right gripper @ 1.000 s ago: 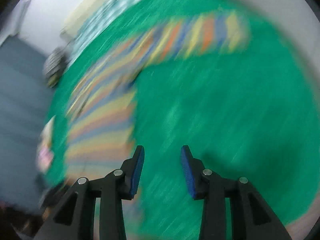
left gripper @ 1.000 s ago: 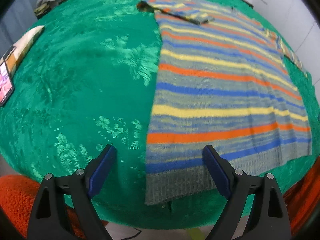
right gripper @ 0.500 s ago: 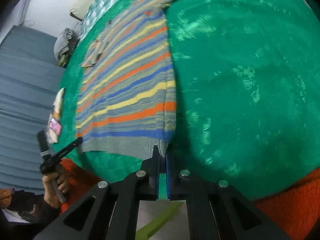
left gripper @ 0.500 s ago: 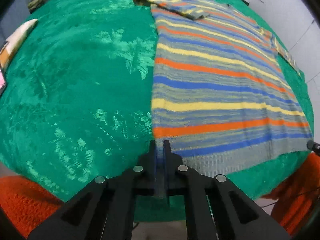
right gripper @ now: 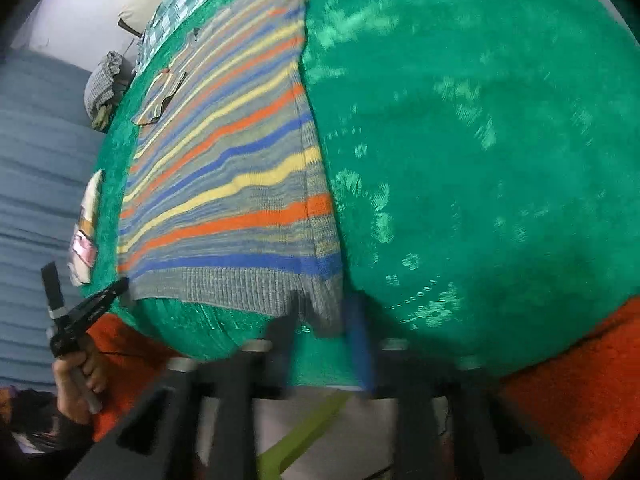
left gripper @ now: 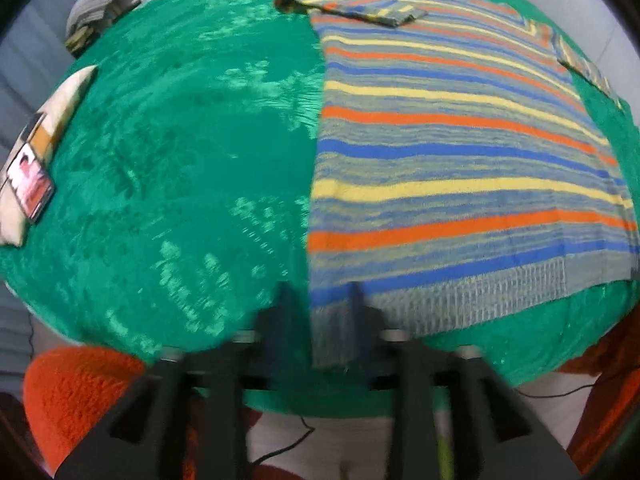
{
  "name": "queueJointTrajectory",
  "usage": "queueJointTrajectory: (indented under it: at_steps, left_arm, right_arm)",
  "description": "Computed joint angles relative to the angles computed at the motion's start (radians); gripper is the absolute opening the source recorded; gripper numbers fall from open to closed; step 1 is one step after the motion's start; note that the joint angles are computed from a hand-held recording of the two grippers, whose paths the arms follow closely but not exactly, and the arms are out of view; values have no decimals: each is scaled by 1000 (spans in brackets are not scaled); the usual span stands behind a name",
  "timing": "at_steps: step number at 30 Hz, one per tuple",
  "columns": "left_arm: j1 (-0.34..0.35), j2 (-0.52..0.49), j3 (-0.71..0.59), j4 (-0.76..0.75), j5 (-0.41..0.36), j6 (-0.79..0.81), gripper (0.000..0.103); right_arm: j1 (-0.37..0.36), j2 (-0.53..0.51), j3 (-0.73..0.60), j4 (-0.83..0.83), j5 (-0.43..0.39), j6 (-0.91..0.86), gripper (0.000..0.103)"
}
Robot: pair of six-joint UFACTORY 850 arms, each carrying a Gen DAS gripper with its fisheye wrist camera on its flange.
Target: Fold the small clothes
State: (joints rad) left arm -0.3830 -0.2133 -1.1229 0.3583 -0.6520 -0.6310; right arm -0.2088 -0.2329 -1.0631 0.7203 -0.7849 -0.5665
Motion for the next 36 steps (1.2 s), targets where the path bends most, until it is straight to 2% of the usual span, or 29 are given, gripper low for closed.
queueJointTrajectory:
  at_steps: [1, 2, 6, 9, 11, 15, 19, 23, 25, 26, 28, 30, 32, 34, 36]
  left_arm:
    - [-3, 19, 12, 18, 10, -27, 66]
    - [-9, 43, 27, 54, 21, -68, 74]
    - [-32, 96, 45, 170, 16, -166, 76]
    - [-37, 100, 31, 198, 20, -172, 79]
    - [-49, 99, 21, 237, 18, -186, 81]
    - [-56, 95, 12, 279, 25, -184, 82]
    - [-55, 73, -30, 234, 35, -88, 82]
    - [-43, 27, -146, 244, 72, 15, 82]
    - [-14, -19, -250, 206, 117, 74, 86]
    - [6, -52, -311, 155, 140, 116, 95]
    - [45, -136, -435, -13, 164, 254, 98]
    - [75, -260, -587, -215, 111, 419, 98]
    - [85, -401, -745, -330, 22, 542, 98]
    - [73, -529, -882, -284, -55, 578, 97]
    - [47, -649, -1001, -154, -115, 576, 96]
  right_arm:
    - [0, 19, 8, -7, 17, 5, 66]
    - [-1, 48, 22, -12, 52, 9, 67]
    - [6, 155, 73, -65, 217, 46, 67]
    - [22, 213, 105, -79, 333, 58, 67]
    - [40, 230, 115, -64, 379, 47, 67]
    - [52, 227, 108, 3, 383, -8, 67]
    - [61, 219, 111, 52, 368, -62, 67]
    - [86, 212, 116, 74, 367, -107, 67]
    - [94, 206, 115, 93, 367, -133, 67]
    - [98, 199, 112, 104, 362, -148, 67]
    - [102, 188, 109, 136, 352, -179, 67]
    - [106, 178, 108, 173, 344, -214, 67]
    - [107, 171, 109, 199, 332, -244, 67]
    - [108, 163, 108, 206, 315, -262, 67]
    - [110, 155, 105, 194, 307, -259, 67]
